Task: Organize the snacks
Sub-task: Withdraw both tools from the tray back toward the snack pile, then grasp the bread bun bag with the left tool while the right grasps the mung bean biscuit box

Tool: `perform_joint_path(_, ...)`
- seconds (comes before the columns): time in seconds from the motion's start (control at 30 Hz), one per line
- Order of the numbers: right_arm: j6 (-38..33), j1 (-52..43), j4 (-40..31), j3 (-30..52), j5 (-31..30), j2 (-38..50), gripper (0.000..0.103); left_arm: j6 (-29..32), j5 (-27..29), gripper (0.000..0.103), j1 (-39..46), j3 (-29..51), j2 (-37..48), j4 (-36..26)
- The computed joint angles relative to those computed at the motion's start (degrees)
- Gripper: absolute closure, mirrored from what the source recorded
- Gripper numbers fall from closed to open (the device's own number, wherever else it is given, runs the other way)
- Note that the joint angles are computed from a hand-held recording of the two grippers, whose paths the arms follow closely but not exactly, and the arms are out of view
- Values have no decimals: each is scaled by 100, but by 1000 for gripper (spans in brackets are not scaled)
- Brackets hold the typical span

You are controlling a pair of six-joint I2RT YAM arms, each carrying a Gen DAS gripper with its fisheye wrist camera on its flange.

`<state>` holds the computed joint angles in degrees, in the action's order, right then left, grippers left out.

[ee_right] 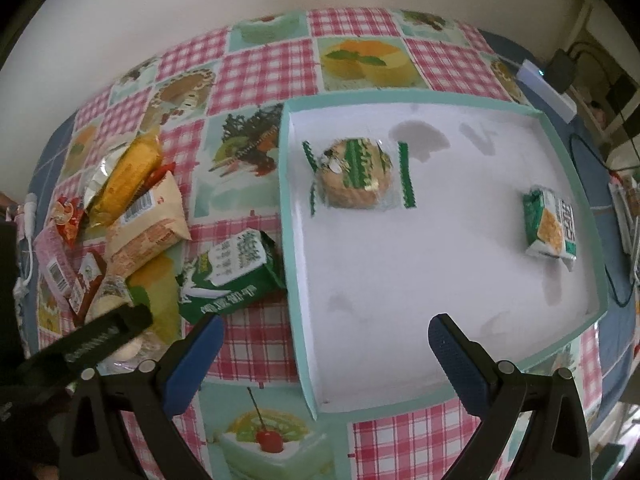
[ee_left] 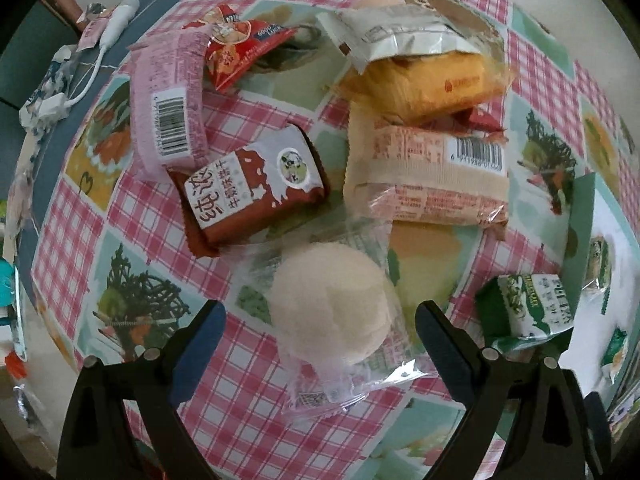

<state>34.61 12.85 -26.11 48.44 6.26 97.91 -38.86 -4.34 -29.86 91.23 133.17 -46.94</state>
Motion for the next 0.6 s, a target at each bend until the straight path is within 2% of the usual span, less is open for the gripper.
perform_joint_path(0.2, -159, 128, 368, -34, -27, -45, 0, -172, -118, 7, 67, 24, 55, -95)
perform_joint_path(0.47, -606, 319, 958, -70, -235, -13, 0, -256, 40, 7, 162, 73, 135, -83)
perform_joint_path(0.6, -751, 293, 1131, -72, -369, 8, 0, -153, 98, 7, 375, -208, 16, 78)
